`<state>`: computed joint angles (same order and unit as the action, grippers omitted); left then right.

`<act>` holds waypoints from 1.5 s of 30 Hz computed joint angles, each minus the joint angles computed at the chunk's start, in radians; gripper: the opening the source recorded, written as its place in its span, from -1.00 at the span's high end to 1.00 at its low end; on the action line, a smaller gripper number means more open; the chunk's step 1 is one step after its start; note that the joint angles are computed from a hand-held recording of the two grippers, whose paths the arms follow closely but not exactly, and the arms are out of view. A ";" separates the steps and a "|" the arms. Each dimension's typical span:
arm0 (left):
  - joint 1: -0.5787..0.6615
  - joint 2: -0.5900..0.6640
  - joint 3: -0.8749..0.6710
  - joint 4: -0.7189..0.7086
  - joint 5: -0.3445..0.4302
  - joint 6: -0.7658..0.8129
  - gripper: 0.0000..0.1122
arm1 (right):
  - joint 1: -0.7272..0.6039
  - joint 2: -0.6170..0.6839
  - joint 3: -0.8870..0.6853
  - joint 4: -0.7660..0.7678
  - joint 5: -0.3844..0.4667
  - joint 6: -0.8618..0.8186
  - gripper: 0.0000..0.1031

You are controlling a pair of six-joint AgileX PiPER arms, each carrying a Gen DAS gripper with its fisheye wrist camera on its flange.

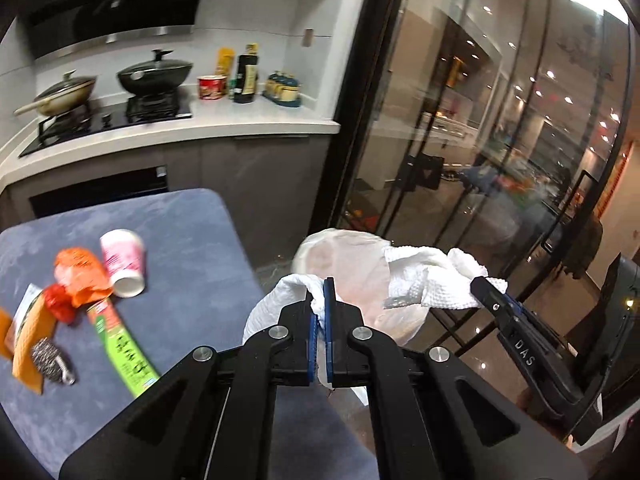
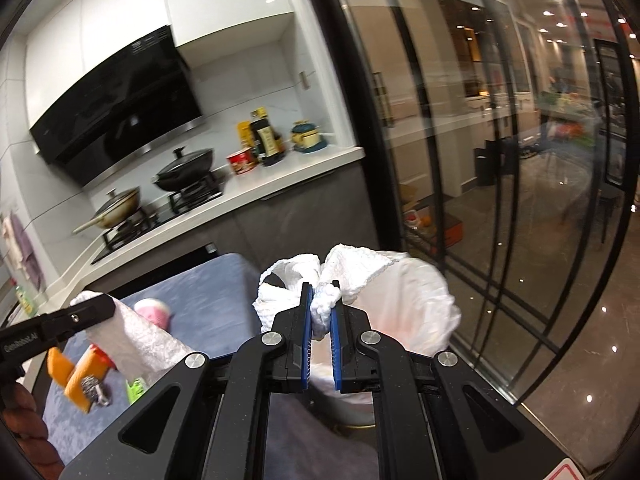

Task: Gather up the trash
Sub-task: 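Carry both tissues over the bin and open both tools to drop them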

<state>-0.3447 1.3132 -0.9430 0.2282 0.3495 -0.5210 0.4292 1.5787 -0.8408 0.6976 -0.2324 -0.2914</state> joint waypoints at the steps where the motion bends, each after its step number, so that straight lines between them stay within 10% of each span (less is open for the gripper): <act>1: -0.016 0.028 -0.028 0.012 0.001 -0.012 0.96 | -0.019 0.006 -0.005 -0.020 0.006 0.016 0.86; 24: -0.100 0.510 -0.499 -0.002 0.092 0.026 0.95 | -0.197 0.216 -0.203 -0.505 0.103 0.437 0.85; 39: -0.099 0.653 -0.663 -0.020 0.177 0.039 0.93 | -0.190 0.336 -0.341 -0.373 0.160 0.295 0.67; 45: -0.095 0.667 -0.684 0.008 0.185 0.007 0.36 | -0.187 0.335 -0.339 -0.307 0.142 0.238 0.38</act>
<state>-0.4399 1.9802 -1.6267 0.2365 0.5343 -0.5144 0.2426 1.9134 -1.1797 0.3902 -0.0900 -0.0530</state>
